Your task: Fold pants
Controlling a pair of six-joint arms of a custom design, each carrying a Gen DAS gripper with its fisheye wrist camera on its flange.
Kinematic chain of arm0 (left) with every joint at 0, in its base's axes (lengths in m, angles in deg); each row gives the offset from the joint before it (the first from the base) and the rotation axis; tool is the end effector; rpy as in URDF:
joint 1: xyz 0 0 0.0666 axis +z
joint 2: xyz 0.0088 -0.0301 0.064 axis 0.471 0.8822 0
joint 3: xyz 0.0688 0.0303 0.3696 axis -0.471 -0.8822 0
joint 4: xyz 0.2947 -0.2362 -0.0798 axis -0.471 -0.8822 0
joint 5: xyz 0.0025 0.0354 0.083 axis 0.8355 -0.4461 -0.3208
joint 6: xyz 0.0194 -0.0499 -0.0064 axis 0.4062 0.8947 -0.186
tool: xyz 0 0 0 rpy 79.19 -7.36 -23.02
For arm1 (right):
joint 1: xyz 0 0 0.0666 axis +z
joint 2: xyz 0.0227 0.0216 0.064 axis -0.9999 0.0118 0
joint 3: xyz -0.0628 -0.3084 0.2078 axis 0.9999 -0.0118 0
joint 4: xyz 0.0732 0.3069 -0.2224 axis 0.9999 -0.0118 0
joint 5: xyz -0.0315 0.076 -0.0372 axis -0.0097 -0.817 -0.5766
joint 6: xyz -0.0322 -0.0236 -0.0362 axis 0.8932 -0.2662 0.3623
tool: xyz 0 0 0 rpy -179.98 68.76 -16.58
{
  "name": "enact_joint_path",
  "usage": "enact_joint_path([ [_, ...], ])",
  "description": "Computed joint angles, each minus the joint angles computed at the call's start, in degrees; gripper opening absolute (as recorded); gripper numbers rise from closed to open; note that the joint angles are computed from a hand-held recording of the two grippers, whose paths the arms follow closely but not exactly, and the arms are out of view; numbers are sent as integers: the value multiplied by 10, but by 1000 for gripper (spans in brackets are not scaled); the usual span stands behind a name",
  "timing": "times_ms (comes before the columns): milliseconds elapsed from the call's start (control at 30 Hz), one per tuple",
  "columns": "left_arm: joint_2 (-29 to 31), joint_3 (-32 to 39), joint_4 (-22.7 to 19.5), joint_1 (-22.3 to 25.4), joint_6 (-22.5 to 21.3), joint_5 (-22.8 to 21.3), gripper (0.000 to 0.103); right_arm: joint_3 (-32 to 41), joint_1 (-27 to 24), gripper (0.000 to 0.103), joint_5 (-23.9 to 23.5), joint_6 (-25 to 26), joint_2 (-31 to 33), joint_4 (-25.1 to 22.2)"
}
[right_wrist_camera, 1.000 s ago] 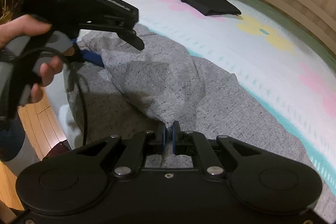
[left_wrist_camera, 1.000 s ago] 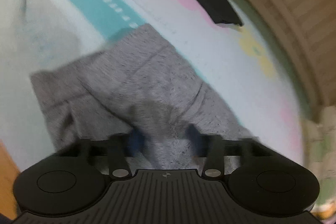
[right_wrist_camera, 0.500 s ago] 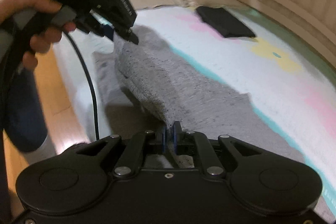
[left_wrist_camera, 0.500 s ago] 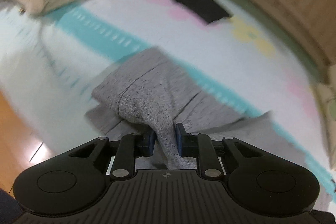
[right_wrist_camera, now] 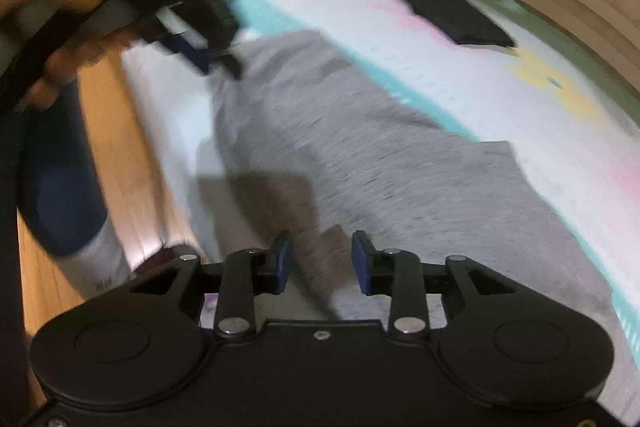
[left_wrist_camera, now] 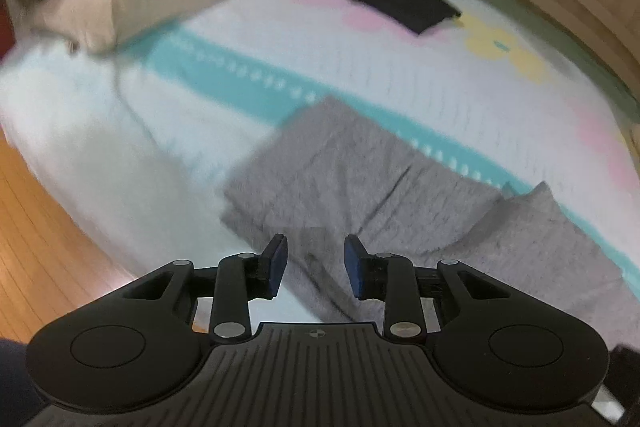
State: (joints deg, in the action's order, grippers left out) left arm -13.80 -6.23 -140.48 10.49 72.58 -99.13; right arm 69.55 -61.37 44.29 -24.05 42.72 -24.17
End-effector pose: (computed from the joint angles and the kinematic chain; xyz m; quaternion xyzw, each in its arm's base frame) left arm 0.3927 -0.1121 0.3759 -0.2765 0.9142 0.0191 0.2957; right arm 0.3274 0.1866 0.3484 -0.4838 0.7989 0.1598 0.3196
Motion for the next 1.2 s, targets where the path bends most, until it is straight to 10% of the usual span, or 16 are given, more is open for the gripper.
enact_joint_path([
  [367,148,127,62,-5,-168,86,30,52,-51,41,69,-62,87,-62],
  [633,247,226,44,37,-258,141,30,95,-88,40,4,-47,92,-98],
  [867,291,244,20,79,-249,159,30,220,-123,56,-33,-137,176,-57],
  [1200,278,217,49,89,-237,149,30,332,-97,68,-35,-119,315,-75],
])
